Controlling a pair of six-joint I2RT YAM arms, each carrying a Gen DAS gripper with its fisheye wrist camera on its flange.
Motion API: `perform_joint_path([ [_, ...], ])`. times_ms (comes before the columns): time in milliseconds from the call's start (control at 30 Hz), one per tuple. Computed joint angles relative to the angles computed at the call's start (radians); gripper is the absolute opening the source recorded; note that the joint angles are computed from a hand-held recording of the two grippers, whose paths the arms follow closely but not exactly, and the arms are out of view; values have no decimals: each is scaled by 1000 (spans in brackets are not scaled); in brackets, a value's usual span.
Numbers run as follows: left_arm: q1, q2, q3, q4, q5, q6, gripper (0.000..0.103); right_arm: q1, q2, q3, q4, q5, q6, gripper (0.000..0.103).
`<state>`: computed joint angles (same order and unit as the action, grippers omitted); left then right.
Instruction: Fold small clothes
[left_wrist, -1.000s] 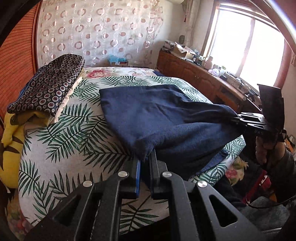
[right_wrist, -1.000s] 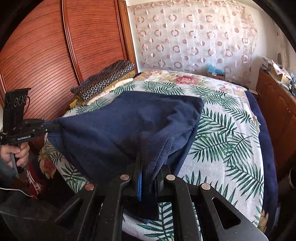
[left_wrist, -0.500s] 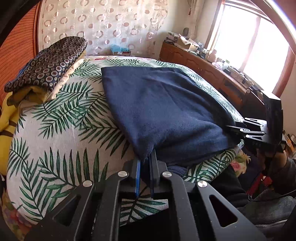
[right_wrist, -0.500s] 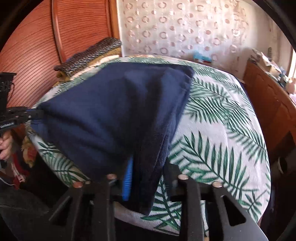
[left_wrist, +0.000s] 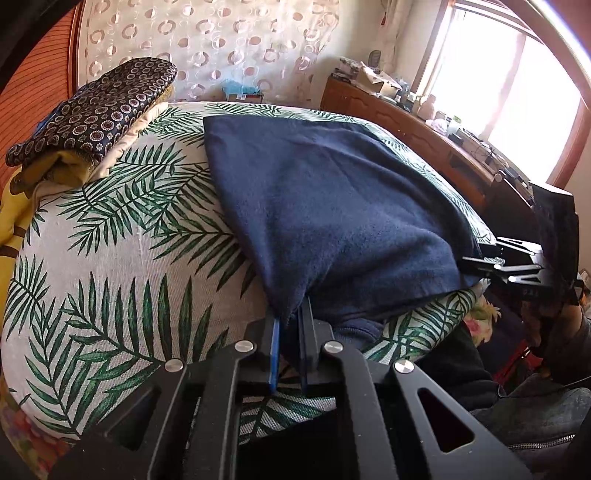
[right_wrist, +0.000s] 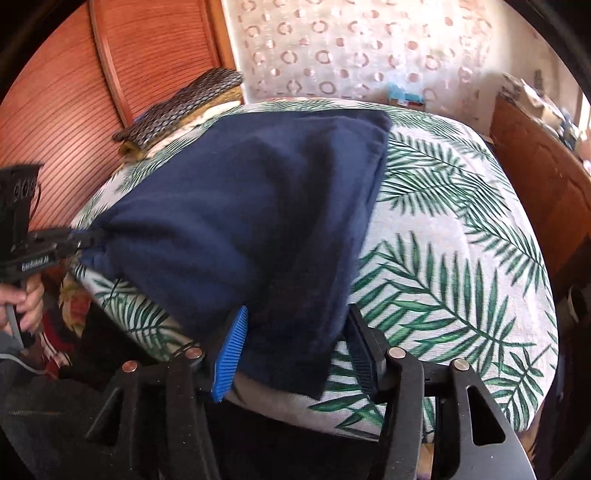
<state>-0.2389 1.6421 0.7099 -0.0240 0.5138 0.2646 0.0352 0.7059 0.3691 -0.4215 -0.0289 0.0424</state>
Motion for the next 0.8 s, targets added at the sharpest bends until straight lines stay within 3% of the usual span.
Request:
perform_joint_path([
  [67, -1, -2, 2, -1, 2, 0, 8, -3, 0, 0, 4, -25, -9, 30],
  [100, 0, -7, 1, 0, 7, 2, 8, -23, 6, 1, 7, -60, -20, 18],
  [133, 5, -15, 1, -2, 21, 0, 8, -44, 13, 0, 17, -91, -25, 15],
  [267, 39, -61, 17, -11, 107, -31, 8, -162, -58, 5, -7, -240, -56, 12],
  [433, 9, -92, 108, 12, 86, -113, 8, -306, -49, 121, -27, -409, -100, 11],
  [600, -33, 33, 318, 17, 22, -184, 8, -348, 133, 274, 80, -410, -102, 11],
  [800, -77, 250, 609, -58, -65, -209, 8, -309, 449, 435, 225, -307, -77, 11],
])
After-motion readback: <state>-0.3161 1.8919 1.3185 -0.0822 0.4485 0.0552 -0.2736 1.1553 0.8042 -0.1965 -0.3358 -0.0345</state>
